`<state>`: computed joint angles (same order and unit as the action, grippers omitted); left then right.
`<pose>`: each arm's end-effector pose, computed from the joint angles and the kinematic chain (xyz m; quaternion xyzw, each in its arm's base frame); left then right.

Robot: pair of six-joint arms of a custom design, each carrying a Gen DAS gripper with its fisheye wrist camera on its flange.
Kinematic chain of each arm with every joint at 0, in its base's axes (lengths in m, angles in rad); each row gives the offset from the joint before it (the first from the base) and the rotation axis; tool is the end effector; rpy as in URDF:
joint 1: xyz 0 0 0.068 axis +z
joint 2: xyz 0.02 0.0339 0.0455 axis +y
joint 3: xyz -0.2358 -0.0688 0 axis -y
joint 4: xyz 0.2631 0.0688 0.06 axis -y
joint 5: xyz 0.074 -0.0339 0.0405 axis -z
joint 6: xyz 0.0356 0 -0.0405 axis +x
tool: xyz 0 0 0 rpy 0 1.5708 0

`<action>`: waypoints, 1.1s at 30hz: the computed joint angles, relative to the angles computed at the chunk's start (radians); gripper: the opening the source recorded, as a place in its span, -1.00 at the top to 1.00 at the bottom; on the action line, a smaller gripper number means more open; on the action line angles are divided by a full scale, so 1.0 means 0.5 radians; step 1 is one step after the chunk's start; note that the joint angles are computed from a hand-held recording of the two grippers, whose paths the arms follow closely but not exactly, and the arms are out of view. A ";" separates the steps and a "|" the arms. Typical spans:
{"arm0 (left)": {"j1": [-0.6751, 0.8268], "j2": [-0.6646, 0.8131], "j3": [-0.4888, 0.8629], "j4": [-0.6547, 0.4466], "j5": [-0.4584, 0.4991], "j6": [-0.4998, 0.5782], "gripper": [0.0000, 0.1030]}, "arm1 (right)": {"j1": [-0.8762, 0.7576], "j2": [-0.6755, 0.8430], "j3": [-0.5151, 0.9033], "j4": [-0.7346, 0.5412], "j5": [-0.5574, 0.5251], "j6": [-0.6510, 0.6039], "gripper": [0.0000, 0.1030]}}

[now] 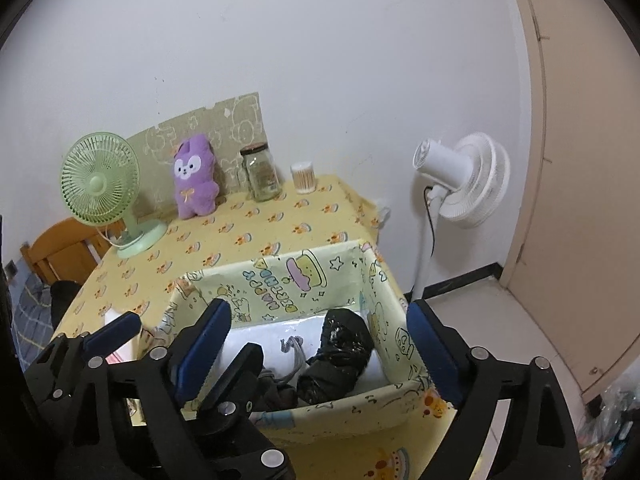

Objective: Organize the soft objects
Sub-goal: 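Withdraw both tools from the box back toward the table items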

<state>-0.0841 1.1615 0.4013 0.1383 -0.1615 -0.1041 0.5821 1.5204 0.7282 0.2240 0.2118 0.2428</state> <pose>0.2465 -0.0150 0.1284 -0.0457 0.8862 0.0286 0.4601 0.2775 0.1737 0.1453 -0.0972 0.8681 0.1066 0.4750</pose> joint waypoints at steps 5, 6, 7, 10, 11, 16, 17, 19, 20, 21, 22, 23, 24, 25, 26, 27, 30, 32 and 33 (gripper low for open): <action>0.025 -0.356 -0.110 -0.165 0.008 0.066 -0.99 | 0.121 -0.213 -0.091 -0.099 0.159 0.049 -0.86; 0.026 -0.452 -0.139 -0.213 0.005 0.075 -0.99 | 0.140 -0.244 -0.105 -0.111 0.183 0.060 -0.88; 0.035 -0.559 -0.169 -0.273 0.013 0.086 -0.99 | 0.175 -0.298 -0.129 -0.129 0.219 0.074 -0.90; 0.084 -0.816 -0.234 -0.422 0.071 0.118 -0.99 | 0.269 -0.425 -0.182 -0.185 0.322 0.105 -0.92; 0.101 -0.892 -0.247 -0.475 0.089 0.130 -0.99 | 0.301 -0.461 -0.191 -0.211 0.356 0.119 -0.93; 0.187 -1.294 -0.280 -0.798 0.179 0.204 -0.99 | 0.433 -0.591 -0.176 -0.375 0.449 0.162 -0.99; 0.202 -1.346 -0.288 -0.823 0.189 0.215 -1.00 | 0.473 -0.627 -0.182 -0.400 0.494 0.171 -1.00; 0.252 -1.524 -0.311 -0.939 0.230 0.235 -0.99 | 0.541 -0.675 -0.179 -0.441 0.561 0.176 -1.00; 0.286 -1.589 -0.313 -0.992 0.260 0.245 -0.99 | 0.565 -0.686 -0.175 -0.456 0.581 0.180 -1.00; 0.308 -1.642 -0.318 -1.029 0.278 0.253 -1.00 | 0.590 -0.697 -0.174 -0.466 0.603 0.183 -1.00; 0.330 -1.686 -0.323 -1.059 0.294 0.260 -1.00 | 0.632 -0.710 -0.169 -0.484 0.643 0.191 -1.00; 0.374 -1.741 -0.327 -1.104 0.326 0.278 -1.00 | 0.655 -0.710 -0.159 -0.500 0.661 0.198 -1.00; 0.411 -1.772 -0.327 -1.132 0.355 0.292 -1.00 | 0.682 -0.716 -0.153 -0.516 0.684 0.206 -1.00; 0.450 -1.809 -0.327 -1.165 0.383 0.306 -0.99 | 0.713 -0.713 -0.141 -0.530 0.706 0.216 -1.00; 0.509 -1.861 -0.328 -1.210 0.428 0.329 -0.99 | 0.742 -0.711 -0.133 -0.538 0.725 0.228 -1.00; 0.551 -1.876 -0.326 -1.222 0.459 0.347 -0.99 | 0.766 -0.707 -0.125 -0.540 0.741 0.234 -1.00; 0.695 -1.916 -0.323 -1.250 0.543 0.401 -0.99 | 0.823 -0.665 -0.093 -0.514 0.764 0.244 -1.00; 0.799 -1.902 -0.319 -1.242 0.599 0.429 -1.00 | 0.841 -0.599 -0.052 -0.485 0.744 0.242 -1.00; 0.855 -1.886 -0.317 -1.232 0.636 0.443 -1.00 | 0.848 -0.571 -0.036 -0.472 0.737 0.236 -1.00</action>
